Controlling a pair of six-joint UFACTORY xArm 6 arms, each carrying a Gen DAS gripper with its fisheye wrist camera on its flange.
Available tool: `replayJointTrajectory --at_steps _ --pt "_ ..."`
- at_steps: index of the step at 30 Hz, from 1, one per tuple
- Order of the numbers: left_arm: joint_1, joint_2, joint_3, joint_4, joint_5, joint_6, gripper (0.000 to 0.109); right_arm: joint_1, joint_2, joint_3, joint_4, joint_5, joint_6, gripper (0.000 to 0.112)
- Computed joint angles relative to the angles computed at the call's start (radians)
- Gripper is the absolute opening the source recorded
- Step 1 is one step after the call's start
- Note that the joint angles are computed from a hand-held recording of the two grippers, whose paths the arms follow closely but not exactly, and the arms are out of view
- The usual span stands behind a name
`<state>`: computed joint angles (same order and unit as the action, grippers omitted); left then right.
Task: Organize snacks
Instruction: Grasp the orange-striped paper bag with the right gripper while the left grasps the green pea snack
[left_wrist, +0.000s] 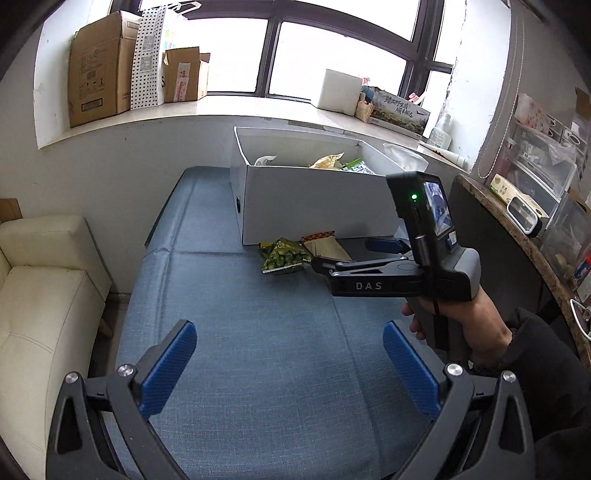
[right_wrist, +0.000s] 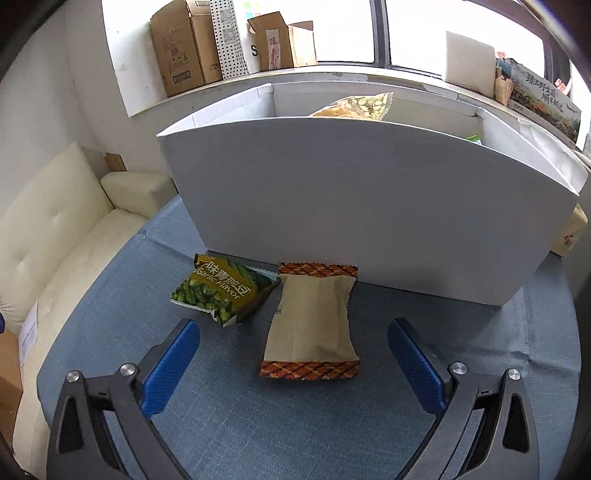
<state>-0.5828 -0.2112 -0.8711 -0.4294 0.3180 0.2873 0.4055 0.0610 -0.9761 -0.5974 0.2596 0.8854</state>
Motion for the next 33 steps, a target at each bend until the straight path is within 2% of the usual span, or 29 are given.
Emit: replayJointTrajectory --at_steps 7,10,11,12,13,15,16,21,23,26,29,33 --pt "0.012 -0.001 0.009 -0.016 0.001 0.013 0.103 0.009 0.074 -0.094 -0.022 0.095 0.008 0.103" --pt "0.017 0.002 0.01 -0.047 0.014 0.03 0.103 0.006 0.087 -0.1 -0.009 0.086 0.001 0.102" --pt "0.019 0.007 0.006 -0.035 0.015 0.018 0.103 0.005 0.09 -0.103 -0.008 0.096 0.006 0.094" --pt "0.021 0.008 0.006 -0.026 0.015 0.011 0.103 0.005 0.097 -0.11 0.022 0.114 -0.01 0.079" --pt "0.021 0.01 0.006 -0.02 0.015 0.005 0.103 0.007 0.113 -0.128 0.024 0.134 -0.008 0.075" --pt "0.023 0.016 0.0 -0.028 0.018 0.009 0.103 0.008 0.109 -0.131 -0.017 0.148 0.019 0.059" --pt "0.023 0.018 -0.002 -0.031 0.018 0.012 0.103 0.007 0.104 -0.127 -0.01 0.146 0.013 0.055" --pt "0.024 0.034 -0.009 -0.014 0.018 0.001 0.103 0.008 0.07 -0.094 0.007 0.143 0.007 0.051" --pt "0.024 0.052 -0.023 0.0 0.022 0.0 0.103 0.011 0.035 -0.059 0.019 0.143 0.021 0.05" --pt "0.019 0.088 -0.052 0.039 0.017 -0.015 0.103 0.016 -0.047 0.015 -0.065 0.132 0.1 0.05" --pt "0.008 0.138 -0.104 -0.018 0.044 0.045 0.103 0.024 -0.167 0.113 -0.146 0.132 0.184 0.05" --pt "-0.02 0.232 -0.19 0.017 0.042 0.056 0.103 0.041 -0.35 0.238 -0.234 0.173 0.302 0.05"
